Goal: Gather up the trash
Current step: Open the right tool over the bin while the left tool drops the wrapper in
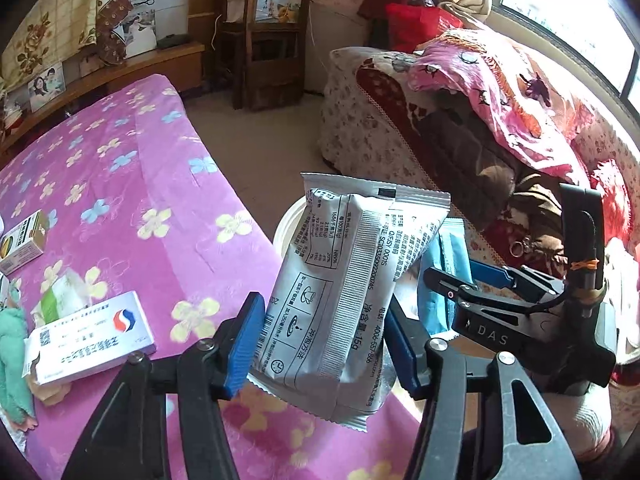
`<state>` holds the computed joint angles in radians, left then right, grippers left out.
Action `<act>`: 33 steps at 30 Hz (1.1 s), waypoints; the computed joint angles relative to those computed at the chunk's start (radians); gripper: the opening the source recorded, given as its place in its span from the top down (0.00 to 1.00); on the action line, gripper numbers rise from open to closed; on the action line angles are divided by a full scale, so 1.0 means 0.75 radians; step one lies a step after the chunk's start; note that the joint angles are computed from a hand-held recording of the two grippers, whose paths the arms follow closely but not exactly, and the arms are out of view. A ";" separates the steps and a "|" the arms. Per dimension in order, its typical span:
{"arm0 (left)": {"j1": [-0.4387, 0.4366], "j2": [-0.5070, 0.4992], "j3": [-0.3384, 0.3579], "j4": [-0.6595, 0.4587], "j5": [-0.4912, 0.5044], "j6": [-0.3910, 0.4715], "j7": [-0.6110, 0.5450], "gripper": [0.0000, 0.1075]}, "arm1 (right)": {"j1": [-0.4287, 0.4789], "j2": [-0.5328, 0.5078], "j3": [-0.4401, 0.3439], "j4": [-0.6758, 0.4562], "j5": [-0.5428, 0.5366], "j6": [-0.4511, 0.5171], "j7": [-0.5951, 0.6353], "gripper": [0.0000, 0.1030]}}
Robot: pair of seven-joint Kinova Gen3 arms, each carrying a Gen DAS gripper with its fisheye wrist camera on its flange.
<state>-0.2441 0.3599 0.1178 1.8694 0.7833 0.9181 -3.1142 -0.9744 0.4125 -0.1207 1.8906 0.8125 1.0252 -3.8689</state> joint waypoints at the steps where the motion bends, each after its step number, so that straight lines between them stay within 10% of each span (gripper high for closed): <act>1: 0.005 0.006 0.001 -0.004 -0.002 0.000 0.008 0.40 | 0.001 -0.001 0.006 0.012 0.010 -0.014 -0.022 0.41; 4: 0.015 0.034 0.002 -0.025 -0.015 0.015 0.049 0.35 | 0.010 -0.010 0.018 0.069 0.062 -0.089 -0.110 0.28; 33: -0.105 0.048 -0.021 0.004 -0.013 0.026 -0.034 0.35 | -0.044 -0.015 -0.023 -0.016 0.047 0.018 -0.091 0.28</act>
